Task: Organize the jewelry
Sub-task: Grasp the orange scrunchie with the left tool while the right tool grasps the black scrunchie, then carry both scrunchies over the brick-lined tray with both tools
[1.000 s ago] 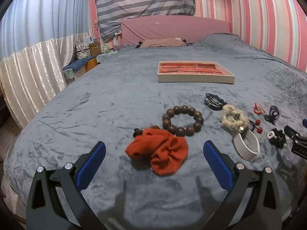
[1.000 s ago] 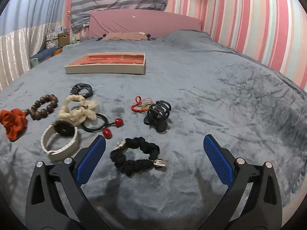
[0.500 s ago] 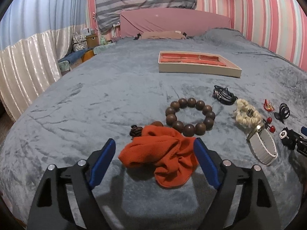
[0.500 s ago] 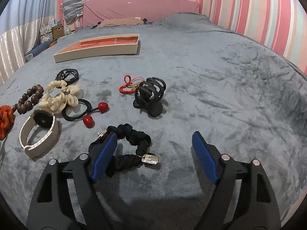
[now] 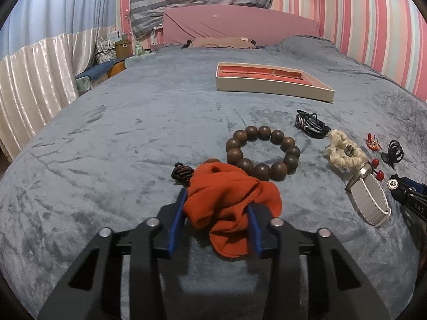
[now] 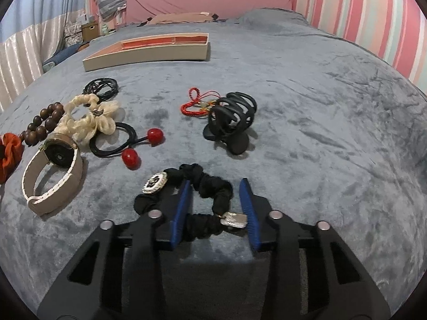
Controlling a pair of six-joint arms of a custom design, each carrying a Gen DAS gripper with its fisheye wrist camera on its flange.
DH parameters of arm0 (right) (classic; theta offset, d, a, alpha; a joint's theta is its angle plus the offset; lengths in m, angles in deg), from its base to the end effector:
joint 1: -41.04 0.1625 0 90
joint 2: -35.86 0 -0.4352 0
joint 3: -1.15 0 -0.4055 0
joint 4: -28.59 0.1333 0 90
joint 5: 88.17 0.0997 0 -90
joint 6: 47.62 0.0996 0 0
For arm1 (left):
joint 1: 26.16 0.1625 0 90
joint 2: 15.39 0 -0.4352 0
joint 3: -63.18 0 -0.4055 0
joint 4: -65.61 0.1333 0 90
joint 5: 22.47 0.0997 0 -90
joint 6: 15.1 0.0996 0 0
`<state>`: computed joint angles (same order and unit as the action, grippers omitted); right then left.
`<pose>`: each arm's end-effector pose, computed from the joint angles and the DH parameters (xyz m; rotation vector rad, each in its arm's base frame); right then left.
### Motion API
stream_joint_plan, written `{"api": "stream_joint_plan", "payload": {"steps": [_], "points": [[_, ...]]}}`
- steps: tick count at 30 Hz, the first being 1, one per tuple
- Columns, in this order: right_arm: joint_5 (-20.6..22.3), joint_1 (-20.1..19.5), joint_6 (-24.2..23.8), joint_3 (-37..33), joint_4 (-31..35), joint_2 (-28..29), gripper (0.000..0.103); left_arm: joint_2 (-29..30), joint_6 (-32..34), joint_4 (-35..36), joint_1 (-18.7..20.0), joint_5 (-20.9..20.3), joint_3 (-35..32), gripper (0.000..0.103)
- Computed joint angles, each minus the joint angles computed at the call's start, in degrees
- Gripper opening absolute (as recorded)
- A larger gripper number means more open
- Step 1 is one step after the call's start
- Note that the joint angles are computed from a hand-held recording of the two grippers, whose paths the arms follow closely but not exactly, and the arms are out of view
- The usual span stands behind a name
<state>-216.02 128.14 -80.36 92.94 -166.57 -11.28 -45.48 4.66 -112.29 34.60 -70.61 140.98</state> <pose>0.0366 -0.7048 0.2446 0.1320 -2.0916 0.9256 -0.2035 -0.7725 0.0884 0.6665 2.2451 -0.9189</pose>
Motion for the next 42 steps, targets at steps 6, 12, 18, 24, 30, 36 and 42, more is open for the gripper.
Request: {"api": "stream_joint_plan", "payload": {"steps": [6, 12, 18, 24, 30, 36, 42], "points": [[0.6, 0.0, -0.3, 0.2, -0.5, -0.1, 0.028, -0.1, -0.2, 0.2, 0.0, -0.4, 0.0, 0.028], [2.5, 0.2, 1.0, 1.7, -2.2, -1.5, 0.011, -0.4, 0.6, -0.5, -0.4, -0.7, 0.3, 0.025], [4.0, 1.6, 0.0, 1.4, -3.0, -2.2, 0.011, -0.7, 1.4, -1.0, -1.1, -0.5, -0.4, 0.023], [6.6, 3.3, -0.4, -0.8, -2.1, -2.8, 0.01, -0.7, 1.9, -1.2, -1.8, -1.4, -2.7, 0.022], [8.4, 4.3, -0.8, -5.1, 0.0, -2.0, 0.01, 0.7, 3.2, -1.0, -2.6, -3.0, -7.7, 0.022], [9.2, 5.2, -0.4, -10.9, 5.0, -0.3, 0.01, 3.2, 4.6, 2.2, -3.1, -4.2, -14.6, 0.022], [9.5, 6.2, 0.6, -23.0, 13.1, 4.5, 0.01, 8.6, 4.1, 9.9, -2.8, -5.1, -28.5, 0.022]]}}
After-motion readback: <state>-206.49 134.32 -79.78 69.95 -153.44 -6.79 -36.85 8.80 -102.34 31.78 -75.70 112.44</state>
